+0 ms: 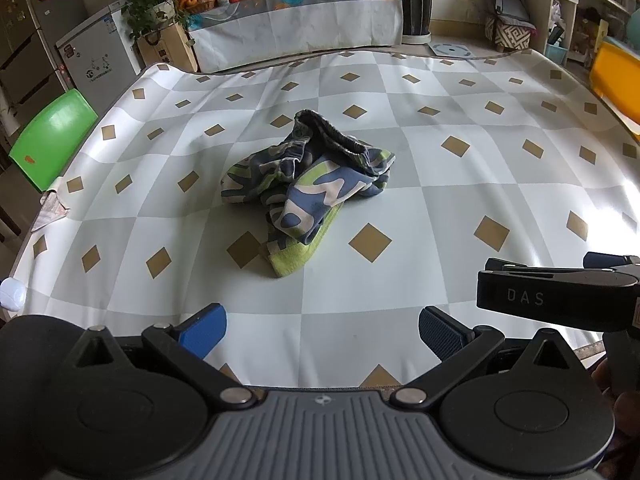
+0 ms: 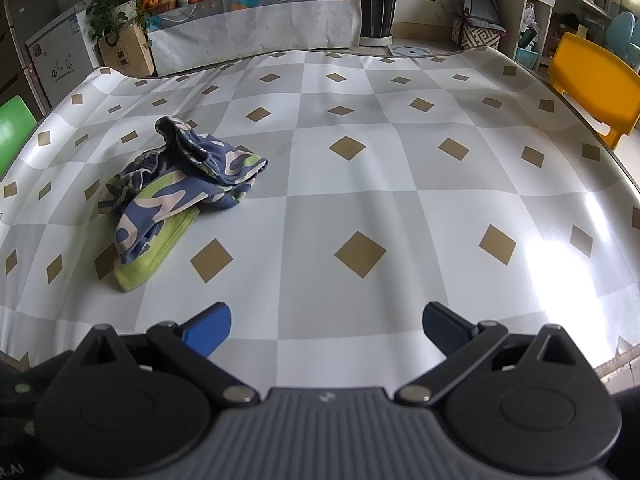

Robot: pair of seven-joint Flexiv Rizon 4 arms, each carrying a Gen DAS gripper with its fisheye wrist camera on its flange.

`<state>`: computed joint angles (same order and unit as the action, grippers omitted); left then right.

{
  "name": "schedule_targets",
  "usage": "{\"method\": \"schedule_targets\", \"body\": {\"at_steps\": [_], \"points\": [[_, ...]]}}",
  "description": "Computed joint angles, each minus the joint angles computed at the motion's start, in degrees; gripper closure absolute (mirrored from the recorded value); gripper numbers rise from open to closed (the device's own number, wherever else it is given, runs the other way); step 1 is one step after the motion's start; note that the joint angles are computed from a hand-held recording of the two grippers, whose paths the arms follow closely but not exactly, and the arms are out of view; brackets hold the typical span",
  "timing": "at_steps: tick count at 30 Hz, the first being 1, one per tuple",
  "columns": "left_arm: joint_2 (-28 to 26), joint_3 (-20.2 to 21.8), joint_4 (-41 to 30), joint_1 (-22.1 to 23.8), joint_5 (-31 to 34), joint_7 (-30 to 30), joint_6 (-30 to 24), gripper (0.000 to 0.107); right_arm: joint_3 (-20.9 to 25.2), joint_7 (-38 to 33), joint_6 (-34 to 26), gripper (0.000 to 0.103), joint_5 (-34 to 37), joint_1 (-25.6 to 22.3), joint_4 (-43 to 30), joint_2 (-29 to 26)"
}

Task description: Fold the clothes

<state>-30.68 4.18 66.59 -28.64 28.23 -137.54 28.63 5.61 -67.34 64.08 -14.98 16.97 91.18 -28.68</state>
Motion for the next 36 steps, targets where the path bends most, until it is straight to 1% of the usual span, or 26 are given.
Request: {"method": "schedule_targets", "body": {"at_steps": [7, 13, 19, 21, 23, 25, 27, 29, 33, 36], "points": [[-0.4, 0.0, 0.2, 0.5, -0.3, 0.4, 0.7, 0.004, -0.5, 0.9, -0.1, 0.001, -0.5, 0.2, 0.0, -0.1], [-0.4, 0.1, 0.6, 1.2, -1.4, -0.5, 1.6, 0.004, -0.5, 1.1, -0.2, 0.001, -0.7, 0.2, 0.0, -0.1], [-0.5, 0.4, 0.7, 1.4, -1.9, -1.8, 1.4, 0.004, -0.6, 1.5, 0.2, 0.001, -0.8, 0.2, 0.1, -0.1], [-0.9, 0.3, 0.1, 1.5, -2.0, -1.2, 0.5, 0.004, -0.3, 1.3, 0.1, 0.001, -0.5, 0.0, 0.0, -0.1], [-1.6, -0.1, -0.9, 1.8, -2.6, 0.9, -0.8, 0.004, -0.3, 1.3, 0.2, 0.001, -0.4, 0.1, -0.1, -0.2], [-1.7, -0.2, -0.8, 1.8, -2.6, 1.5, -0.1, 0.004, -0.3, 1.4, 0.2, 0.001, -0.3, 0.1, -0.3, -0.4], [-1.3, -0.5, 0.4, 2.3, -3.3, 2.0, 2.4, 0.004, -0.1, 1.5, 0.5, 0.001, 0.1, 0.0, -0.3, -0.4], [-1.4, -0.8, 0.7, 2.5, -4.3, 2.7, 3.3, 0.004, 0.2, 1.4, 0.5, 0.001, 0.6, -0.3, -0.5, -0.4], [-1.9, -1.1, 0.5, 2.8, -5.8, 4.3, 4.4, 0.004, 0.5, 1.2, 0.5, 0.001, 1.6, -0.6, -0.7, -0.3], [-2.6, -1.0, -0.5, 2.6, -6.8, 4.7, 3.9, 0.004, 0.5, 1.3, 0.5, 0.001, 1.8, -0.6, -0.8, -0.2]]}}
